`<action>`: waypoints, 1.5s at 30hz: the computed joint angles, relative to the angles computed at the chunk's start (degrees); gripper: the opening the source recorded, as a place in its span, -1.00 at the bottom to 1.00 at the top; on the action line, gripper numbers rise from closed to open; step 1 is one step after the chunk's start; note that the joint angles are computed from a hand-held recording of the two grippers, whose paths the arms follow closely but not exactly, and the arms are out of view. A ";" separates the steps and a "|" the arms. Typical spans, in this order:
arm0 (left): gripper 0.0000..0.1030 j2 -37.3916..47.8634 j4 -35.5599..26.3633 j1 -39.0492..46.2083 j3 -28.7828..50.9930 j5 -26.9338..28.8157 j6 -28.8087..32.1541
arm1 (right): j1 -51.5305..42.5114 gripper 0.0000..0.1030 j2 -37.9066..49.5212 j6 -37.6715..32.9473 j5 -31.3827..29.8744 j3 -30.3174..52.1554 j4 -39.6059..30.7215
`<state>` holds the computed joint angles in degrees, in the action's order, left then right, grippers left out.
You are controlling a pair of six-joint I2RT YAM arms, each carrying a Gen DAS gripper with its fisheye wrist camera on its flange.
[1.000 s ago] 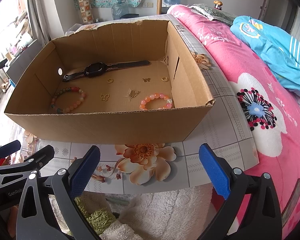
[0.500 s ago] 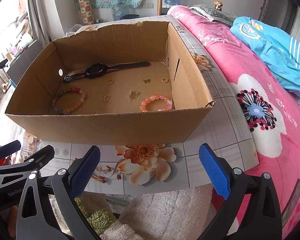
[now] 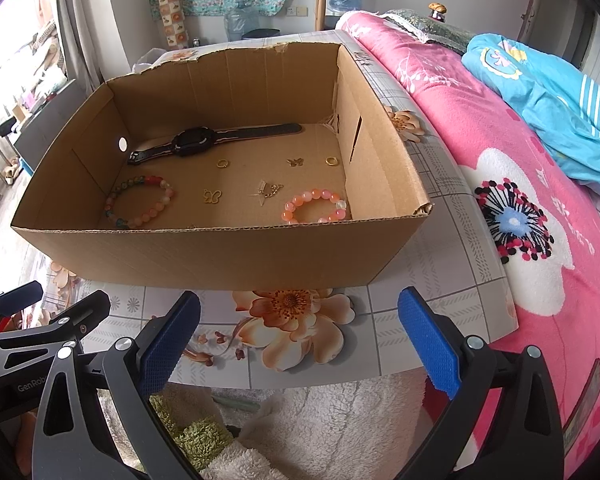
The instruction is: Organize jewelry
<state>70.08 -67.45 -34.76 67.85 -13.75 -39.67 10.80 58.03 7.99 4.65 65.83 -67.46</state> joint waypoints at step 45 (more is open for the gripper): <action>0.84 -0.81 0.16 -0.08 -0.69 -0.26 -0.27 | 0.19 0.87 0.08 0.15 -0.08 0.04 0.09</action>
<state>69.28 -67.29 -34.84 67.16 -14.00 -39.93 10.98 58.11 8.14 4.58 65.86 -67.37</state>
